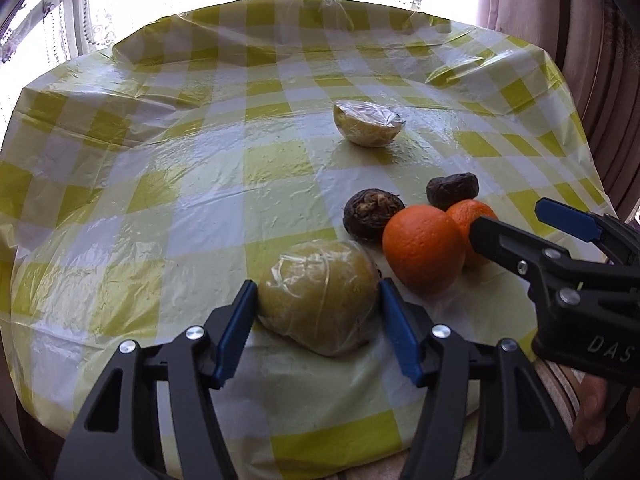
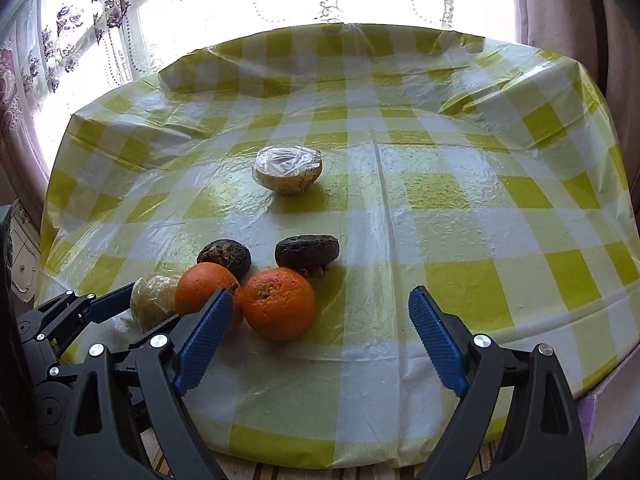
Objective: Organize fruits
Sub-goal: 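Withdraw both tools from the box and approach the remaining fruits, then grasp a wrapped green fruit with the left tool while the right tool grasps an orange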
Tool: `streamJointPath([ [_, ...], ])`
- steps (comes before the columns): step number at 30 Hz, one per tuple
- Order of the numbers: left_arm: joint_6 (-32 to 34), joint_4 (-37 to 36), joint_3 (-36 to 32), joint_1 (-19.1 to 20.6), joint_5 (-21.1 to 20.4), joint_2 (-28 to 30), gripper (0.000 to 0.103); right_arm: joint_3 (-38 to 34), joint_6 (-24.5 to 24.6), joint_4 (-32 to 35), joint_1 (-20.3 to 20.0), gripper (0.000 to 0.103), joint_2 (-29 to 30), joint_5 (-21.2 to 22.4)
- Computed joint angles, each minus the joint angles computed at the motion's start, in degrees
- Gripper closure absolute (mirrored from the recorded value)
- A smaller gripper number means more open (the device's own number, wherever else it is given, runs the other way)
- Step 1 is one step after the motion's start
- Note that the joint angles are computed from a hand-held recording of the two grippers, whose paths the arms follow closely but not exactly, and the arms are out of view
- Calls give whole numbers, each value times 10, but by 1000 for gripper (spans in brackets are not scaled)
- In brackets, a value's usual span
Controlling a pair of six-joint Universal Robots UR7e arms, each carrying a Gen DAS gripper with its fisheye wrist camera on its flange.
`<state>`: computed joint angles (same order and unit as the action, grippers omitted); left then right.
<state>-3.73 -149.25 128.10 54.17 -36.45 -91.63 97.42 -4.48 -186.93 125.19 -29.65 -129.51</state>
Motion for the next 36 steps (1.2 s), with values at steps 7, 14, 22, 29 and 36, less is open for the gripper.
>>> streamJointPath([
  [7,-30,-36,15,-5,37,-10,41,-3,11,3,-6,22,2,11],
  [14,-58,-36,15,-3,51,-17,41,-8,0,1,-4,31,7,12],
  [22,-58,-41,18,-4,54,-20,41,-5,-19,17,-16,45,-2,84],
  [29,-58,-41,20,-9,61,-22,41,-1,3,42,-29,62,-8,121],
  [36,-66,-44,31,-33,96,-26,41,13,-18,-2,-13,63,-7,83],
])
